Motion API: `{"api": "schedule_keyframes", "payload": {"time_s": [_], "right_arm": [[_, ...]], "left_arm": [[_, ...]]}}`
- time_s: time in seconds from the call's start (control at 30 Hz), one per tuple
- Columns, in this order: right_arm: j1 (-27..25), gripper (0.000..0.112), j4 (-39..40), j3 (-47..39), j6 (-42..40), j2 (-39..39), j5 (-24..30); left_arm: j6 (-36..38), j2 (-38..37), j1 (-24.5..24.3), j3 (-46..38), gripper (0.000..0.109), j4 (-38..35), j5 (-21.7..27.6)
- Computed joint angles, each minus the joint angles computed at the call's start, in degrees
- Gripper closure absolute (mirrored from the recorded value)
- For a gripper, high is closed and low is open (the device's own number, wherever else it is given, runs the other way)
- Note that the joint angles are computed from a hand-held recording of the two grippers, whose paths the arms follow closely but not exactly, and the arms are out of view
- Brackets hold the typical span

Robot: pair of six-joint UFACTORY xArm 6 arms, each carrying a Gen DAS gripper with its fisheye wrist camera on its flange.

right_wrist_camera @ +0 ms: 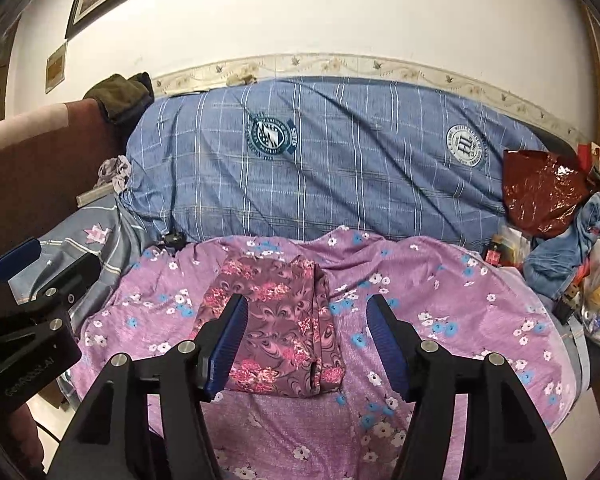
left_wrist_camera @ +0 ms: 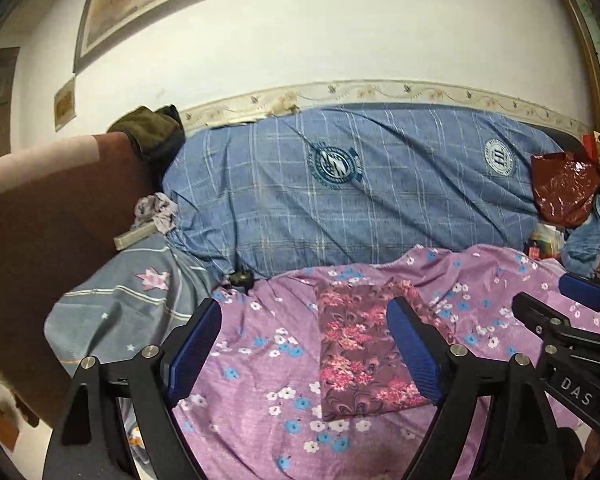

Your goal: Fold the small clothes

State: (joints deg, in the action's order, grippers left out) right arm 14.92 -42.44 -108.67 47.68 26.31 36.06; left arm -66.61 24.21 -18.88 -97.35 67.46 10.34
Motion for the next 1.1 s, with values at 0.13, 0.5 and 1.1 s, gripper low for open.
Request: {"api": "schedule_keyframes", "payload": {"time_s": [0.13, 0.5, 1.1], "right_arm": [[0.4, 0.048, -1.4, 1.3, 1.4, -1.5, -0.1], [0.7, 0.047, -1.7, 1.2, 1.7, -2.0, 0.2], [1.1, 0.047, 1.0, -3.3, -1.9, 2.0, 2.4]], "left_arm": [[-3.2, -1.4, 0.0, 1.3, 0.018, 2.6, 0.5], [-3.8, 0.8, -0.2, -2.1, 0.012, 2.2, 4.1], [1.1, 5.9, -0.2, -7.9, 0.012, -3.7, 5.8]]}}
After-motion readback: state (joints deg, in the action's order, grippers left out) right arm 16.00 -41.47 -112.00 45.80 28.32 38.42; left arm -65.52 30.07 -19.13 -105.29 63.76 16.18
